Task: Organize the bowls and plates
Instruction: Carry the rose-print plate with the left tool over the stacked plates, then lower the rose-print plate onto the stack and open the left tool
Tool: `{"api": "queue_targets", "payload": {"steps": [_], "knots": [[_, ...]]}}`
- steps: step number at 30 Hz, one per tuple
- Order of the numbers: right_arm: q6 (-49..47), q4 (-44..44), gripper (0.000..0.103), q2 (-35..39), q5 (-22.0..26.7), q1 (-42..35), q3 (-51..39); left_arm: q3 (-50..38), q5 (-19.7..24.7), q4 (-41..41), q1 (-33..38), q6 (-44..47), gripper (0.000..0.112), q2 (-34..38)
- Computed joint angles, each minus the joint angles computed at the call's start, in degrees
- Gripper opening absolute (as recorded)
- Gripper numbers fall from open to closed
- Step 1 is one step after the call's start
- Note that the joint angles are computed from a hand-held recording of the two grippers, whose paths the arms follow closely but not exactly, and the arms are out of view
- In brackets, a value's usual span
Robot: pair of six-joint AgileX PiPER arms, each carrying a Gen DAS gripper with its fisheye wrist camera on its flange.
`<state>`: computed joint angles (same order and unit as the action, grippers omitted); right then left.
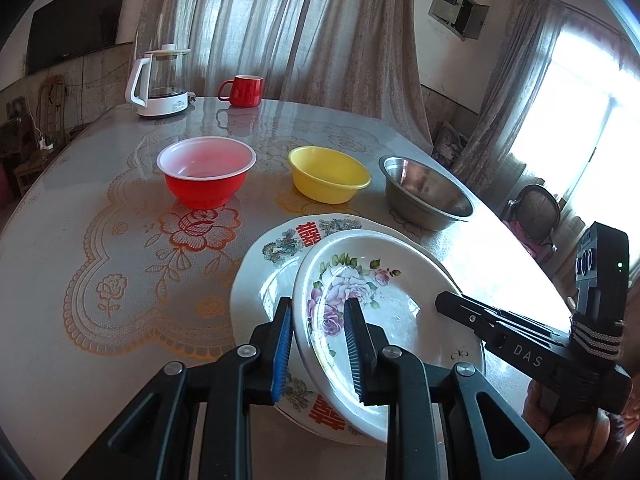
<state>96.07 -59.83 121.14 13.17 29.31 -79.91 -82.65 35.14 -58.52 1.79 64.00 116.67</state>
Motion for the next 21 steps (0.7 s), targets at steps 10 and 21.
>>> {"api": "queue_targets", "payload": {"steps": [10, 21], "knots": [[-0.20, 1.60, 0.013, -0.87, -0.80, -0.23, 1.17, -0.47, 2.13, -0.20, 1.69, -0.56, 0.025, 1.06], [-7.45, 8.73, 0.018, -3.49, -2.47, -0.19, 4.03, 3.38, 0.61, -2.39, 1.24, 3.17, 0.018, -1.23]]}}
